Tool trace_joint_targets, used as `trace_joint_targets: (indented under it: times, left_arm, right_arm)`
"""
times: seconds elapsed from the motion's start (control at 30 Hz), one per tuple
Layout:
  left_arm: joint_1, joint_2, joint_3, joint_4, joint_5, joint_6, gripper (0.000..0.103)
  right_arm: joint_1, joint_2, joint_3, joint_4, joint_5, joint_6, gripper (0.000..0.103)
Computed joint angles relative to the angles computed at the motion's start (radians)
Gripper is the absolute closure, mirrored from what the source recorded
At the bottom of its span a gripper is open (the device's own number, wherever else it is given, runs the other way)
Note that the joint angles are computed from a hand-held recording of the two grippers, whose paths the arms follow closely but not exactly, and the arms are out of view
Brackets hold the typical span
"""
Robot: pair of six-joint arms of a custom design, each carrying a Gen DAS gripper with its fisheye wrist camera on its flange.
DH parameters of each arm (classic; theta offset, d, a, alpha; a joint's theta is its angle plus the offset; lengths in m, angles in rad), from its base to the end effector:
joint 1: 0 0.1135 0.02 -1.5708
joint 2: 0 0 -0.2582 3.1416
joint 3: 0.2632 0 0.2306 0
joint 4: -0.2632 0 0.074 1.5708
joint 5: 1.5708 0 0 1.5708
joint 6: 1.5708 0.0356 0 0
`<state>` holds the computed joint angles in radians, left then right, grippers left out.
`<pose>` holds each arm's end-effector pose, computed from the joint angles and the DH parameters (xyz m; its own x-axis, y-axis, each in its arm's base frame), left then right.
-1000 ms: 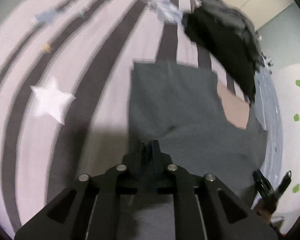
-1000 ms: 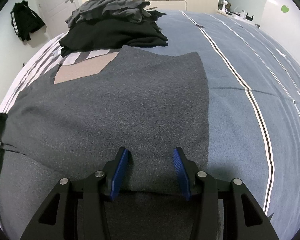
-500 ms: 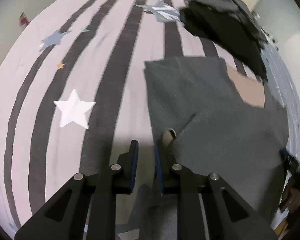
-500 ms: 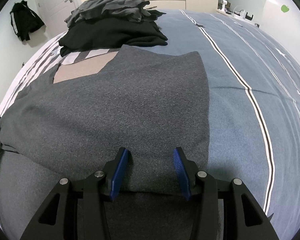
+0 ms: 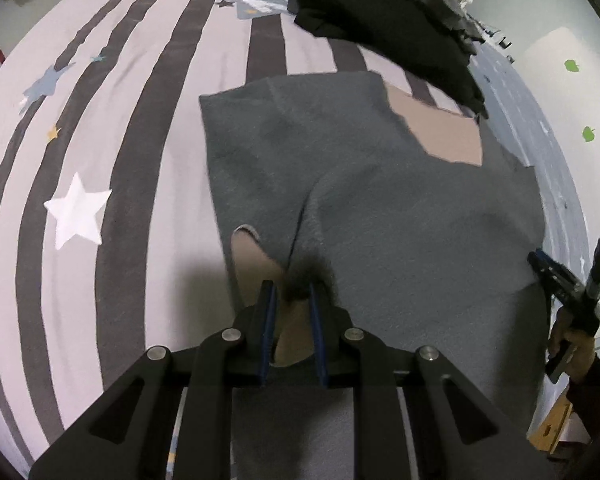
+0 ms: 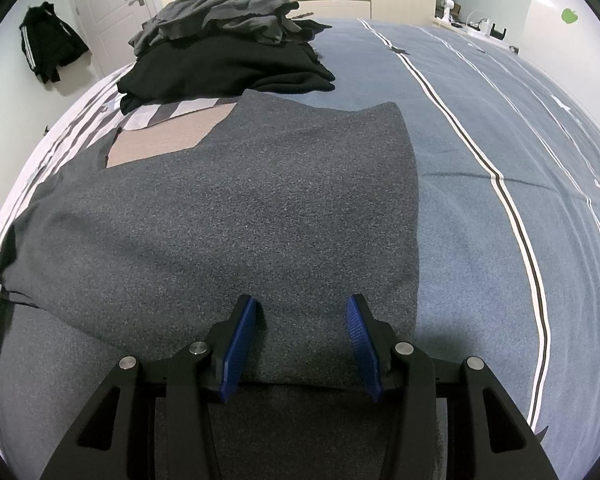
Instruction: Fold clothes
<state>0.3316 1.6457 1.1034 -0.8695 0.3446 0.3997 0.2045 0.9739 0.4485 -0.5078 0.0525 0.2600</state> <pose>0.2668 0.0791 0.2013 -0.9596 0.0570 -0.2757 0.1276 0.9609 -0.2457 0.1509 0.0294 0.1732 -0.8581 0.0842 -0.5065 0.0457 0.9951 0.0881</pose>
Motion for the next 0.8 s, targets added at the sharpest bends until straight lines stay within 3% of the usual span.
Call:
trace_joint_targets:
  times: [0.4, 0.8]
  left_arm:
    - [-0.025, 0.05, 0.001, 0.088, 0.012, -0.113, 0.087]
    - [0.098, 0.014, -0.072, 0.194, 0.156, -0.225, 0.085]
  right_arm:
    - [0.0, -0.006, -0.002, 0.0, 0.0, -0.001, 0.059]
    - [0.007, -0.019, -0.008, -0.003, -0.001, 0.007, 0.059]
